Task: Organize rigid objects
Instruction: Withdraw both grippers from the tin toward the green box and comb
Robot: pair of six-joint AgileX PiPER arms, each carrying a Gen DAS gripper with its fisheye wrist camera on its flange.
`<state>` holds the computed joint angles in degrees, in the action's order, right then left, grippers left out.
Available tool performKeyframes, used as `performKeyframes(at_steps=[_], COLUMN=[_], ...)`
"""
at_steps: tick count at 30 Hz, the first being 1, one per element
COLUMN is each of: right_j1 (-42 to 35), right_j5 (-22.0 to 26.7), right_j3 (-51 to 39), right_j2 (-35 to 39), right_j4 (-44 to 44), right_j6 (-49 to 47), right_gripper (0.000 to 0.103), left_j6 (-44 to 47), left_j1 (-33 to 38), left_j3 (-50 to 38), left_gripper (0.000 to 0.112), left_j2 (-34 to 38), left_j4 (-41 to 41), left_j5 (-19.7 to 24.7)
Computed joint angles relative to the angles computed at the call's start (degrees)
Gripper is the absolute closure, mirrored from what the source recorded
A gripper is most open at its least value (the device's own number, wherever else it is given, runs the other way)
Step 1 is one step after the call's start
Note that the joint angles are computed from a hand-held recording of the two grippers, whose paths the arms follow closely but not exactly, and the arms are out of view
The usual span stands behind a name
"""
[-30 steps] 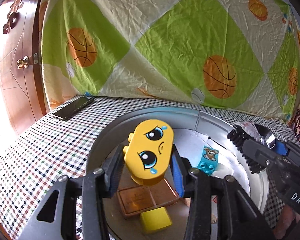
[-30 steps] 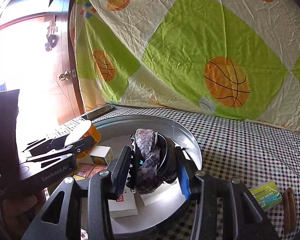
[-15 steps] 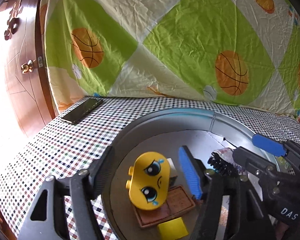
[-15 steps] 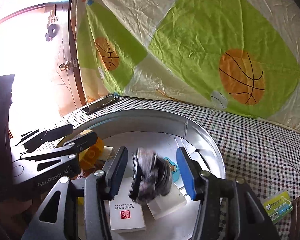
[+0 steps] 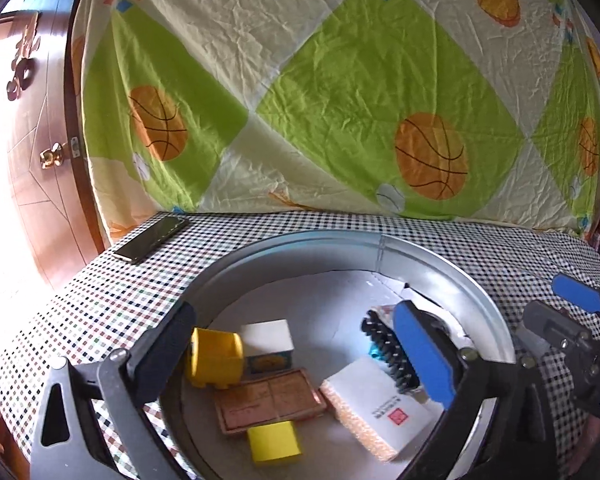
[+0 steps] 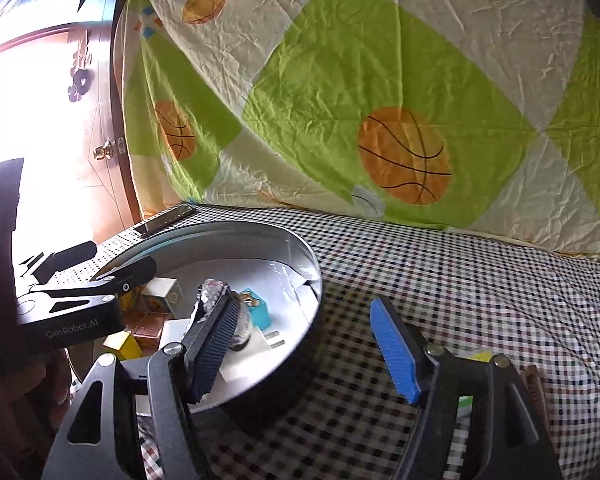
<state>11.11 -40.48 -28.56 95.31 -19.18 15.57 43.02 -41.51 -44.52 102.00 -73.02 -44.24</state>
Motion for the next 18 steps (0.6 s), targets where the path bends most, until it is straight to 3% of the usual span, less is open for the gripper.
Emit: performKeyframes(at_steps=[8,13,16,18], right_j1=[-17.5,-24.8,-27.2,-29.2], right_j5=[-4.1,2.2,5.4,7.7], right_j3=[5.2,0.8,-2.4,-5.1], right_j2=[0.4,4.7,7.4,8.8], right_j4=[-4.9,-8.1,-12.0,-19.8], right_j6=[0.3,1.9,5.1,12.6], right_gripper=[0.028,0.028,0.028,0.028], left_j6=[8.2,17.8,32.3,39.0], left_j1=[-8.2,-12.0,-13.1,-13.4], left_j3=[-10.1,-19.7,-28.0,-32.2], left_gripper=[0.010,0.010,0.010,0.010], left_j2=[6.0,12.0,16.3,18.6], left_j4=[-3.8,-8.5,-17.9,-22.1], left_j5=[2.7,7.2,9.9,10.9])
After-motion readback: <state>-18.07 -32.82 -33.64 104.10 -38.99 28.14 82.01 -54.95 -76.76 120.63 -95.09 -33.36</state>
